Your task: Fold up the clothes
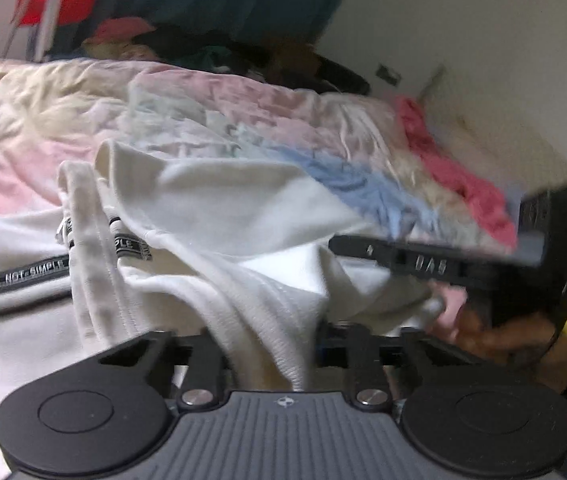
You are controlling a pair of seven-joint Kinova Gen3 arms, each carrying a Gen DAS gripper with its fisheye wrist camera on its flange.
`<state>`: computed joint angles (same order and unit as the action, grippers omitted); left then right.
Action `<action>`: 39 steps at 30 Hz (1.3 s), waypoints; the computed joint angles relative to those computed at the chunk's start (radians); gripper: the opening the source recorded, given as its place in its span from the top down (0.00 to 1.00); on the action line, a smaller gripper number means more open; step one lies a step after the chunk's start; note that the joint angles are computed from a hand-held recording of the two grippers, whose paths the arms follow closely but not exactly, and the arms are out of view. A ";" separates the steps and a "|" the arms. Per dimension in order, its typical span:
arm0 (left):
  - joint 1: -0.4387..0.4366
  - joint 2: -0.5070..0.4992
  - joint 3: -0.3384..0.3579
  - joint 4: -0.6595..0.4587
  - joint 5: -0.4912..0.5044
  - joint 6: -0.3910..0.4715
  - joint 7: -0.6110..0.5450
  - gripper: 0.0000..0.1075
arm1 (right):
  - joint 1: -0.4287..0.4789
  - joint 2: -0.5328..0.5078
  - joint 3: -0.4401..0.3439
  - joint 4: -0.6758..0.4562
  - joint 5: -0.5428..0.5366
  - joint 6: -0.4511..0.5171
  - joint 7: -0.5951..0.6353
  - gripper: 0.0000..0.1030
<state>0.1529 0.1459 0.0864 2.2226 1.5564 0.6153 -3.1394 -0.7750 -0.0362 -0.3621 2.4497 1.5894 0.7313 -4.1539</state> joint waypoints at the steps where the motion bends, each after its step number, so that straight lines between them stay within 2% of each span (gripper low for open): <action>1: -0.006 -0.007 -0.006 0.002 -0.001 0.013 0.033 0.87 | -0.001 0.000 -0.001 0.000 0.003 0.003 0.000 0.92; 3: -0.055 -0.016 -0.002 0.009 -0.005 0.077 0.114 0.90 | -0.006 0.001 -0.006 -0.001 0.008 0.013 0.002 0.92; 7: -0.240 -0.008 0.073 0.054 0.046 0.236 0.277 0.94 | -0.013 -0.009 -0.006 0.010 0.044 0.007 -0.025 0.92; 9: -0.320 0.000 0.119 0.077 0.035 0.260 0.358 0.94 | -0.010 -0.017 0.004 0.021 0.075 -0.029 -0.061 0.92; 11: -0.342 -0.007 0.142 0.074 -0.036 0.220 0.439 0.93 | 0.001 -0.020 0.023 0.018 0.075 -0.097 -0.049 0.92; 13: -0.376 -0.010 0.223 0.059 -0.111 0.139 0.521 0.92 | 0.011 0.001 0.026 0.004 0.051 -0.116 -0.005 0.92; 15: -0.421 -0.037 0.315 0.043 -0.172 0.065 0.601 0.89 | 0.019 0.007 0.029 0.007 0.067 -0.130 -0.022 0.93; 18: -0.533 -0.114 0.454 0.054 -0.197 0.012 0.654 0.75 | 0.019 0.003 0.021 0.011 0.056 -0.123 -0.023 0.96; 20: -0.623 -0.204 0.525 0.067 -0.246 0.026 0.735 0.58 | 0.015 -0.002 0.014 0.007 0.024 -0.115 0.002 0.96; 21: -0.658 -0.250 0.536 0.071 -0.270 0.051 0.775 0.55 | 0.011 -0.006 0.008 0.004 -0.001 -0.108 0.024 0.96; 23: -0.684 -0.343 0.501 0.088 -0.297 0.110 0.857 0.44 | 0.005 -0.016 0.000 -0.001 -0.036 -0.096 0.055 0.94; 24: -0.672 -0.389 0.457 0.096 -0.320 0.136 0.897 0.39 | 0.004 -0.020 -0.001 -0.002 -0.046 -0.094 0.067 0.93; 25: -0.650 -0.435 0.411 0.104 -0.348 0.146 0.938 0.30 | 0.003 -0.025 -0.003 -0.003 -0.058 -0.091 0.079 0.92; 26: -0.645 -0.482 0.377 0.104 -0.388 0.154 0.979 0.28 | 0.003 -0.030 -0.004 -0.005 -0.068 -0.091 0.089 0.92; 27: -0.658 -0.528 0.358 0.105 -0.429 0.160 1.019 0.27 | 0.004 -0.035 -0.003 -0.005 -0.077 -0.093 0.097 0.92; 29: -0.736 -0.621 0.326 0.113 -0.510 0.218 1.101 0.16 | 0.008 -0.038 -0.003 -0.014 -0.104 -0.096 0.127 0.92; 31: -0.829 -0.712 0.303 0.129 -0.574 0.249 1.182 0.13 | 0.011 -0.038 -0.006 -0.023 -0.122 -0.095 0.147 0.92; 33: -0.922 -0.753 0.291 0.132 -0.619 0.285 1.263 0.12 | 0.012 -0.040 -0.011 -0.026 -0.127 -0.088 0.153 0.92; 36: -1.061 -0.817 0.331 0.114 -0.664 0.344 1.385 0.12 | 0.011 -0.047 -0.017 -0.029 -0.152 -0.084 0.177 0.92; 39: -1.133 -0.846 0.323 0.116 -0.688 0.378 1.489 0.12 | 0.014 -0.059 -0.020 -0.025 -0.162 -0.090 0.183 0.92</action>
